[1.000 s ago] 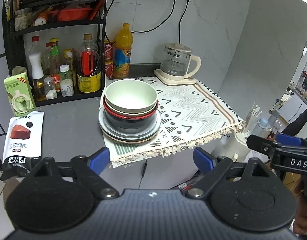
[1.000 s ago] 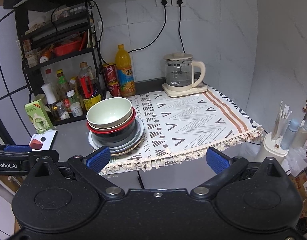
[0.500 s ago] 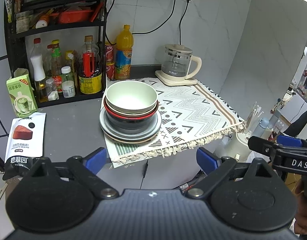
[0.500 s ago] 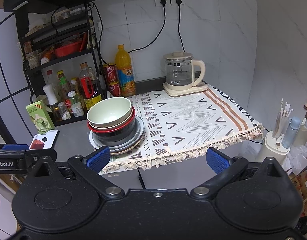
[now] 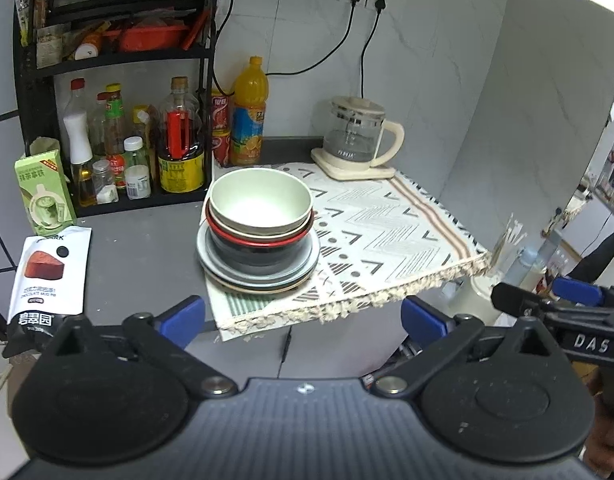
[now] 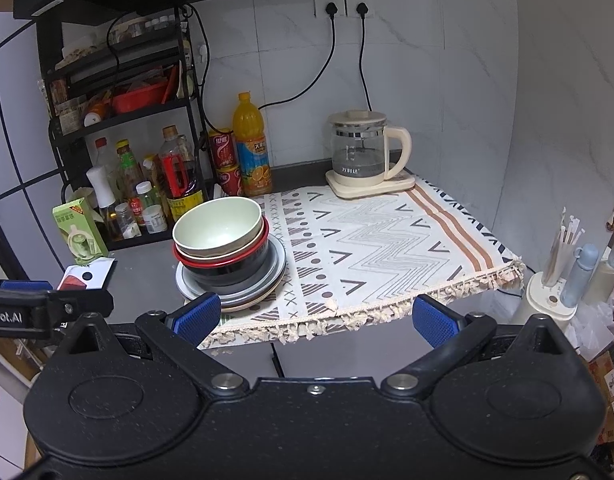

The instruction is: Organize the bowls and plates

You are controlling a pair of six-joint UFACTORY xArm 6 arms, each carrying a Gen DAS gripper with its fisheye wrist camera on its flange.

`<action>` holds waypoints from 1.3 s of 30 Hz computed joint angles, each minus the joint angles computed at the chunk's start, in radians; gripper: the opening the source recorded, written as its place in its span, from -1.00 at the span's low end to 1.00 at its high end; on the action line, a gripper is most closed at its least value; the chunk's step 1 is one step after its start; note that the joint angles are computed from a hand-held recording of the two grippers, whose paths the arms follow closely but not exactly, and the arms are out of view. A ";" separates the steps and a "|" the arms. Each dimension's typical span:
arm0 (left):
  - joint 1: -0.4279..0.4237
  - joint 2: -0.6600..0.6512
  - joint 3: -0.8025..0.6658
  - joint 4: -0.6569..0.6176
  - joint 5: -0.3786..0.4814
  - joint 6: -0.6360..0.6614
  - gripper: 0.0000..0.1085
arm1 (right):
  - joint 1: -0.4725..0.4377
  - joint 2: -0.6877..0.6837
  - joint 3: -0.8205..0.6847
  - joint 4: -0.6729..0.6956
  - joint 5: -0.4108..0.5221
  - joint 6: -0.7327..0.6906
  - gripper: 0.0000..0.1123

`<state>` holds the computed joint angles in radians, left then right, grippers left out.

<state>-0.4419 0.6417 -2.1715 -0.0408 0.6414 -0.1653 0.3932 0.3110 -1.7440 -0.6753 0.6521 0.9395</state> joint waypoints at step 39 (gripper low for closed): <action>0.003 -0.021 0.023 0.023 0.006 -0.001 0.90 | -0.006 -0.020 0.028 0.019 -0.009 0.019 0.83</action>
